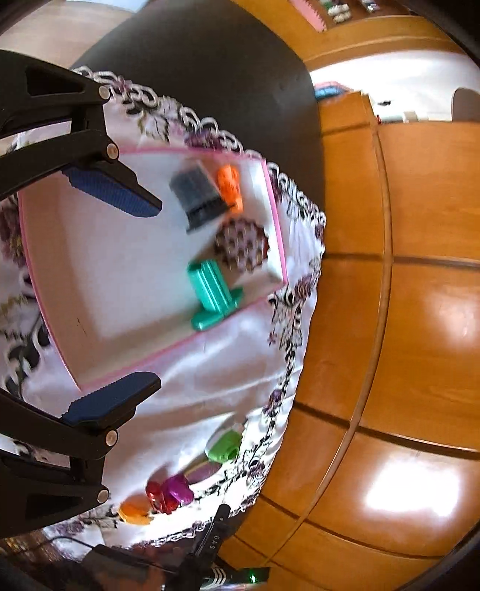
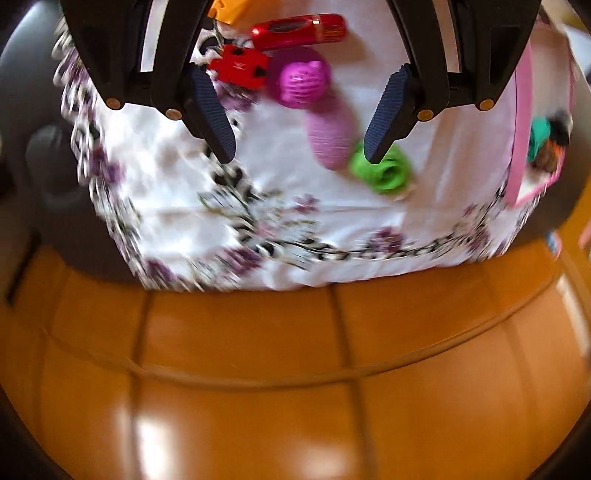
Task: Organize rigid objects
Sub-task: 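Reach to the green plug-in device and grasp it with the left gripper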
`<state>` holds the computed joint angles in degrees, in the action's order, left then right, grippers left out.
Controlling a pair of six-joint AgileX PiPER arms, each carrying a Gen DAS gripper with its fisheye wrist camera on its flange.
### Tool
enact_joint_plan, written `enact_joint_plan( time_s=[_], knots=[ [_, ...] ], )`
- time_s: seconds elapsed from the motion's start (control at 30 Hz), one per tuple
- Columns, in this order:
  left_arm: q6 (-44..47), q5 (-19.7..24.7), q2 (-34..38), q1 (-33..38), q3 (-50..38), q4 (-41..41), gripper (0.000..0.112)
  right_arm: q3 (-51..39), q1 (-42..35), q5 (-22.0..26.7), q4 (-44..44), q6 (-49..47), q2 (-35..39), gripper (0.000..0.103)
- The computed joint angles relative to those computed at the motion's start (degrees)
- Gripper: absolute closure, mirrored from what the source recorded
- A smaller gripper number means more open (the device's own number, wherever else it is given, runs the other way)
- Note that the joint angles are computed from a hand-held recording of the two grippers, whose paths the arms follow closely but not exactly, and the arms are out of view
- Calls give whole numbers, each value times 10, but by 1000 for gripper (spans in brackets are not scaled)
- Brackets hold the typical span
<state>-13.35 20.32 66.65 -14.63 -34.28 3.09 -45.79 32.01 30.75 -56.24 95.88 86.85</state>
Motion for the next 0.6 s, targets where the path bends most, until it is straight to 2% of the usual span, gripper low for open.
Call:
enact_joint_plan(
  time_s=[0.1,0.27,0.37,0.47,0.53,0.6],
  knots=[
    [6,10,43,-45,-41,-24,26,34,-26,-24,-38,74,-36,30],
    [8,17,117,-118,-109,-39,27,46,-43,-31,-23,86,-51,30],
    [111,22,180,-128,-157,-153,27,51,-47,-32,-17,89,-62,30],
    [203,65,254,-118,-225,-282,28,55,-59,-53,-5,81,-63,30],
    [220,87,296,-116,-266,-326,32,53,-65,-62,11,63,-59,30],
    [206,103,337,-126,-315,-331,37,52,-68,-66,16,58,-58,30]
  ],
)
